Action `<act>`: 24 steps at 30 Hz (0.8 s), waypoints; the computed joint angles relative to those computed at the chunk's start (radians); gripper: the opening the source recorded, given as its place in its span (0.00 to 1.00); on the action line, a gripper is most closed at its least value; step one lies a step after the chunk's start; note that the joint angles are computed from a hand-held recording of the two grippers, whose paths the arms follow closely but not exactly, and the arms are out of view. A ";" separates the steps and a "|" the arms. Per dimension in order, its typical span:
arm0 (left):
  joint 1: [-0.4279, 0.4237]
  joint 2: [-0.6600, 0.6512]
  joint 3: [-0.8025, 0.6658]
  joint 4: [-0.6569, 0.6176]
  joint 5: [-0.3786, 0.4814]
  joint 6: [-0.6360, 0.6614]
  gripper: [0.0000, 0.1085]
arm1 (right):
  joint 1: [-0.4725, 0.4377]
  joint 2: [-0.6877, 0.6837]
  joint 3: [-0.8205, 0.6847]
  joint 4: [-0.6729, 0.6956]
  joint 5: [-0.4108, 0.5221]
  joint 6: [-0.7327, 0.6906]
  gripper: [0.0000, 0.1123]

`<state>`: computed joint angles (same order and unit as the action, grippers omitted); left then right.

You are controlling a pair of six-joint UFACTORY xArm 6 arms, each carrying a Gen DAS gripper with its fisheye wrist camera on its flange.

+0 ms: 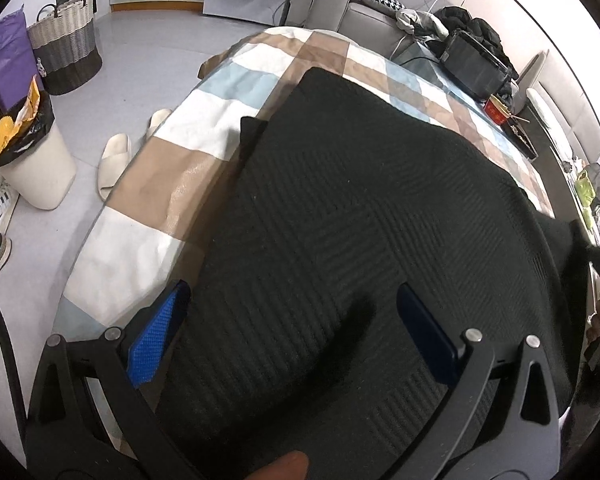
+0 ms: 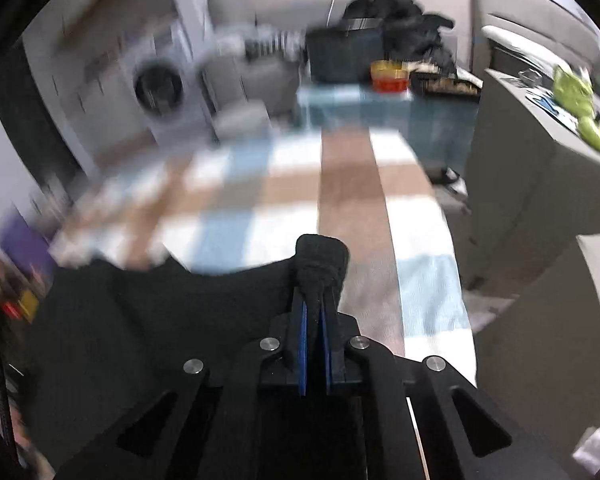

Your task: Fold small clothes

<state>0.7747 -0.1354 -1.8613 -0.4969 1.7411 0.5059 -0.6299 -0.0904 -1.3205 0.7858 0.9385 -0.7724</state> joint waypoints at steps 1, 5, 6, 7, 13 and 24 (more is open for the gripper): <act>0.000 -0.001 0.005 0.002 -0.003 0.000 0.94 | -0.014 0.014 -0.005 0.032 -0.006 0.009 0.05; 0.007 -0.001 0.009 -0.002 -0.006 -0.007 0.94 | -0.011 0.105 -0.089 -0.105 0.025 0.182 0.07; 0.011 -0.001 0.008 0.000 -0.008 -0.007 0.94 | -0.005 0.122 -0.104 -0.150 0.038 0.217 0.11; 0.017 0.001 0.005 0.000 -0.006 -0.003 0.94 | 0.001 0.121 -0.100 -0.193 0.033 0.248 0.13; 0.072 -0.003 -0.005 -0.003 0.013 0.025 0.94 | -0.112 -0.102 0.099 -0.061 0.128 0.131 0.47; 0.261 -0.084 0.064 -0.047 0.114 0.174 0.94 | -0.484 -0.531 0.490 -0.041 0.545 -0.098 0.52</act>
